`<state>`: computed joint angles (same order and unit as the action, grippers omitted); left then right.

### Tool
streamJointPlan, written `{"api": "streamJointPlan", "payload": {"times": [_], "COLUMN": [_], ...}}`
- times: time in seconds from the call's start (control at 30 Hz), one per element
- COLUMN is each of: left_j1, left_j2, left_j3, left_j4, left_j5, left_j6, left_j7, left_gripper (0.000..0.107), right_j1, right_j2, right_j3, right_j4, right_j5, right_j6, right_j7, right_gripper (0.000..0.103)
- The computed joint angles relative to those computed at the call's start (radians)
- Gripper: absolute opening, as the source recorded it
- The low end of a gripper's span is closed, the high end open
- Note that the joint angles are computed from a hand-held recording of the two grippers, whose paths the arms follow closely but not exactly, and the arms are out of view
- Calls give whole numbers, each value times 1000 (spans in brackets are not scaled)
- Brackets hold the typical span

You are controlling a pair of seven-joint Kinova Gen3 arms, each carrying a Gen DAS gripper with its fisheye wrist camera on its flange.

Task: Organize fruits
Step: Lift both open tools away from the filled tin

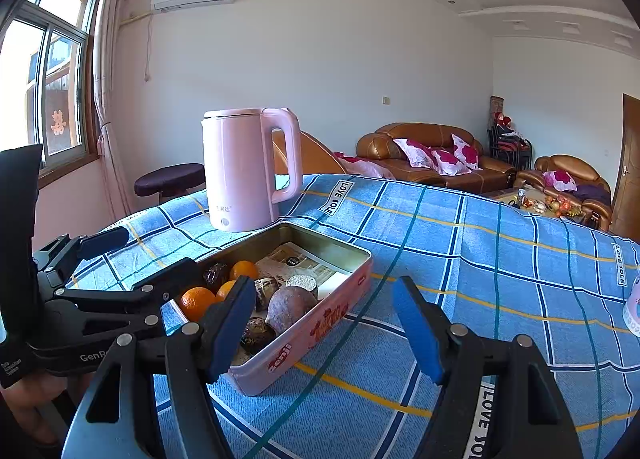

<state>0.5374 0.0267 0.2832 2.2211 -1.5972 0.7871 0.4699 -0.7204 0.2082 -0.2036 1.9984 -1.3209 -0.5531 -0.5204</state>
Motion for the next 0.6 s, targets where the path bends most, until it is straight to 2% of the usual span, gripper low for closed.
{"api": "streamJointPlan", "payload": {"times": [0.5,0.6], "left_j1": [10,21], "left_j2": [-11,-14], "left_j3": [9,20], "left_j4": [9,17], "left_j5": [-28,-50], "left_j6": [-9,19], "left_j7": [18,47], "left_gripper": [103,103], "right_j1": [-3,-2], "right_j2": [-25,-35], "right_j3": [-11,-15], "right_j4": [37,47], "right_j5": [9,12], "right_j6": [-56,-73], "right_j7": [-34,-44], "right_gripper": [73,73]}}
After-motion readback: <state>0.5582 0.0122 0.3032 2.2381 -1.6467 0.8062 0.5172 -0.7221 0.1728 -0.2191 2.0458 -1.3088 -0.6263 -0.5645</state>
